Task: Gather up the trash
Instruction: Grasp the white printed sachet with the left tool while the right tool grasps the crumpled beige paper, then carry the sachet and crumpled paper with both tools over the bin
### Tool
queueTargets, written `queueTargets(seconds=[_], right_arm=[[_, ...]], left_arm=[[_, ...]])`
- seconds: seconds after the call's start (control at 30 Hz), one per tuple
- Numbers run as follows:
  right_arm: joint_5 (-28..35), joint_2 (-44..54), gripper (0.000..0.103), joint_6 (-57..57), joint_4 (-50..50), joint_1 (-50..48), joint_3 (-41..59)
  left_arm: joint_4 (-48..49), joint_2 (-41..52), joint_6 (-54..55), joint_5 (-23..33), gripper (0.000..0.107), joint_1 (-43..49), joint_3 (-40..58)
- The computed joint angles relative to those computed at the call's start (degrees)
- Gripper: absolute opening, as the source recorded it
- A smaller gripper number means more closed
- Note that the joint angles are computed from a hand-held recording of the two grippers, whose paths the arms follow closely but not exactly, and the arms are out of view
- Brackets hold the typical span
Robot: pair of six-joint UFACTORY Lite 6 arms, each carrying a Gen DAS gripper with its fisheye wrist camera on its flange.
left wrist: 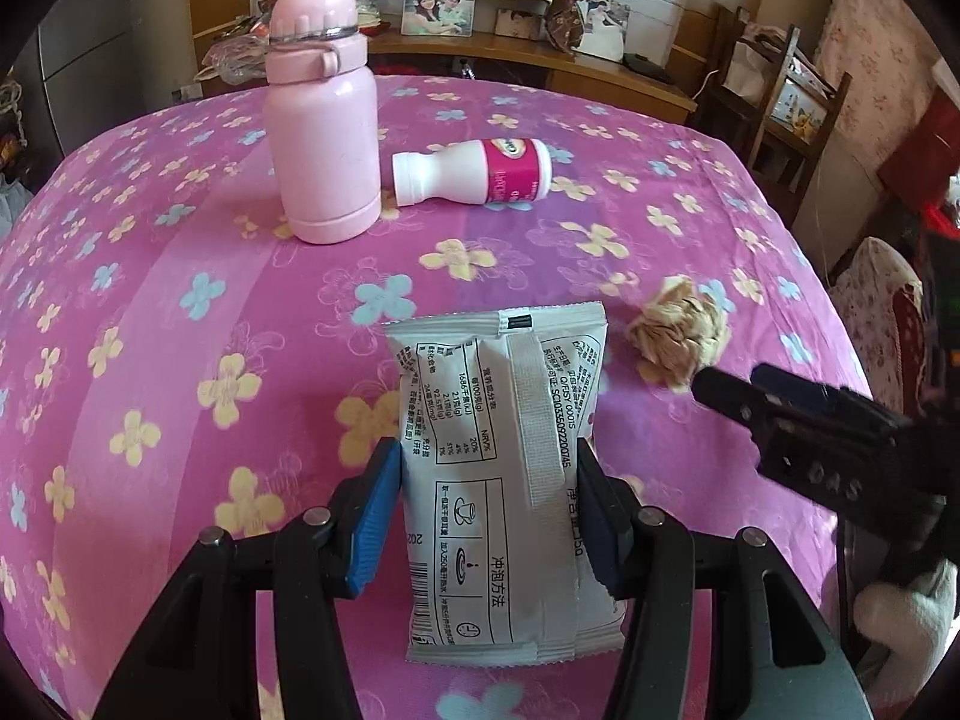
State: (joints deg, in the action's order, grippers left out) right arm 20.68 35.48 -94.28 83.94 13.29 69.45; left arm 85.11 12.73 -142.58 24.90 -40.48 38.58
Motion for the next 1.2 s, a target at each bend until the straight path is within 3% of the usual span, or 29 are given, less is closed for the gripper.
queueTargets(seconds=[0.23, 0.27, 0.3, 0.4, 0.53, 0.83, 1.03, 1.2], right_arm=[[-0.2, 8.4, 0.07, 8.5, -6.7, 2.8, 11.4], [0.4, 8.7, 0.063, 7.7, -5.8, 2.7, 11.6], [1.2, 8.7, 0.042, 6.3, -4.6, 2.4, 11.3], [2.2, 5.4, 0.037, -0.7, 0.9, 1.7, 6.8], [4.8, -2.3, 0.035, -9.4, 6.1, -1.0, -2.7], [9.4, -22.4, 0.035, -19.6, 6.2, -12.9, -25.4], [14.2, -31.0, 0.035, -20.8, -0.8, -25.4, -33.2], [18.4, -32.6, 0.035, -21.9, -7.0, -36.3, -34.5]], left_arm=[[5.8, 1.3, -5.1, -2.0, 0.057, 2.7, -1.0], [5.9, 1.4, -5.1, -2.0, 0.057, 2.8, -1.0], [6.0, 1.4, -5.4, -2.0, 0.057, 2.6, -1.1], [5.0, 0.9, -5.1, -1.6, 0.057, 1.6, -1.4], [1.9, -0.7, -4.1, -0.4, 0.057, -1.9, -1.7], [-8.8, 2.0, 1.7, 3.9, 0.057, -14.2, 5.5], [-13.6, 8.2, 5.3, 5.4, 0.057, -19.8, 14.2], [-18.9, 14.7, 11.8, 6.7, 0.057, -23.0, 24.2]])
